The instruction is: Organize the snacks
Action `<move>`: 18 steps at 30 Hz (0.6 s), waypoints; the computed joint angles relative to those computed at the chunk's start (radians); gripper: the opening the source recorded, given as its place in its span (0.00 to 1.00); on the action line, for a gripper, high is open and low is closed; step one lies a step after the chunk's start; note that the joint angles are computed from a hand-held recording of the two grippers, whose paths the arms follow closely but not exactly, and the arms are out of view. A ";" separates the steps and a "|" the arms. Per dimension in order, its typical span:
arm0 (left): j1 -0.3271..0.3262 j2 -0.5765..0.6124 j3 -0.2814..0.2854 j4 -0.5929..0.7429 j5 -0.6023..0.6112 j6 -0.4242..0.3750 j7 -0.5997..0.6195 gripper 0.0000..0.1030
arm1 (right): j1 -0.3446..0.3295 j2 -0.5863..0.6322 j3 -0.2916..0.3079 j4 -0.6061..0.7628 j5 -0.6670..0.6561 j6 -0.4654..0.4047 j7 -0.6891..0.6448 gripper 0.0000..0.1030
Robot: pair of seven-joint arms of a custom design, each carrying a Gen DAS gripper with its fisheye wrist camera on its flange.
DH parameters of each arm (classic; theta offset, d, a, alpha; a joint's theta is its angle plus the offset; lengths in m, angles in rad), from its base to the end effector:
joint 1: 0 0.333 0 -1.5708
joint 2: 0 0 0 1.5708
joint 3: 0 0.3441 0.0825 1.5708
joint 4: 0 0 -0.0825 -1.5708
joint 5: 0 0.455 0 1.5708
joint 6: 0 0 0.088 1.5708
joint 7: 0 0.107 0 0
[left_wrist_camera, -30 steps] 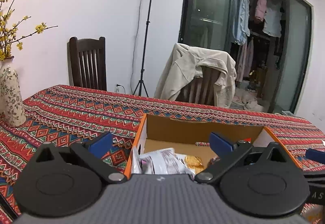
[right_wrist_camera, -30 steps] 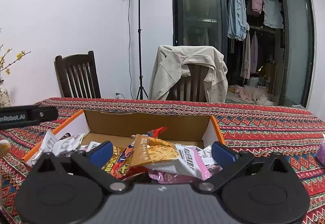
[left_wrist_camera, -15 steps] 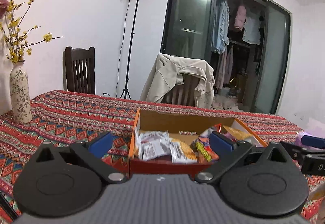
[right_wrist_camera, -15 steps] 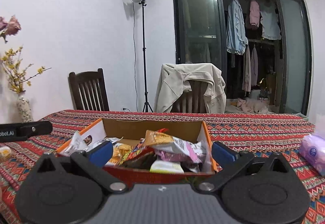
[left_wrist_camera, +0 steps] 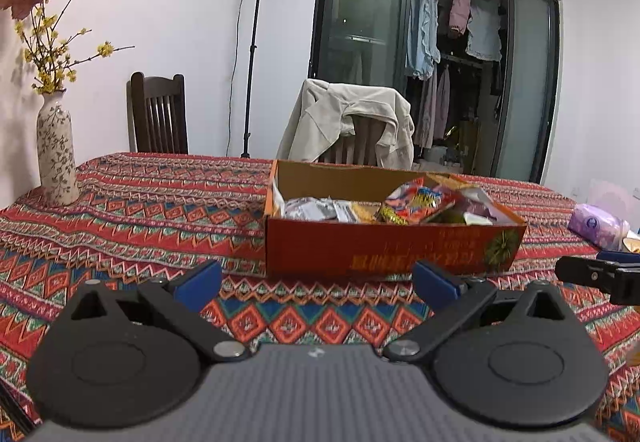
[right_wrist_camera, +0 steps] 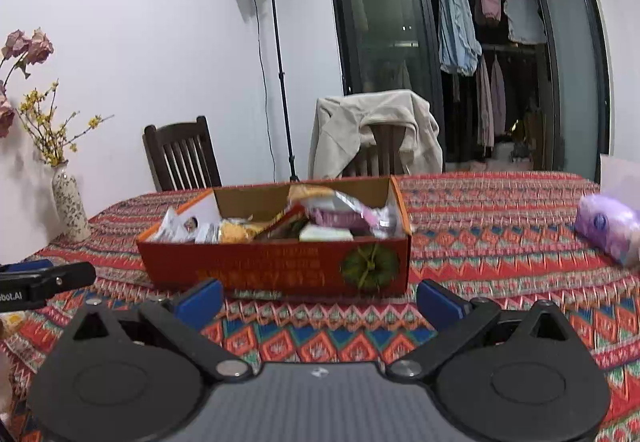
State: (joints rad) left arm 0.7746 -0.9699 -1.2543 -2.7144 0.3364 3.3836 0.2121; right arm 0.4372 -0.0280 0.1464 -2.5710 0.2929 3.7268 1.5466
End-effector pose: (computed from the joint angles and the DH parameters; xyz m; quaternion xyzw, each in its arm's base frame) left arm 0.4100 -0.2475 0.3881 -0.6265 0.5326 -0.4047 0.4000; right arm 0.4591 0.2576 0.3878 -0.6607 0.5086 -0.2681 0.4827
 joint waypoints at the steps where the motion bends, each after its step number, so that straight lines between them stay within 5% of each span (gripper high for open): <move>1: -0.004 0.001 -0.001 -0.002 0.001 -0.004 0.000 1.00 | 0.000 -0.002 -0.001 -0.005 -0.004 -0.006 0.006 1.00; 18: -0.025 0.026 0.006 -0.019 0.001 -0.008 -0.008 1.00 | 0.007 0.003 0.005 -0.007 0.002 -0.030 0.005 1.00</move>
State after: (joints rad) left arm 0.7499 -0.9435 -1.2488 -2.7339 0.3369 3.3759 0.2043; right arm 0.4440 -0.0246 0.1514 -2.5782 0.2948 3.6966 1.5514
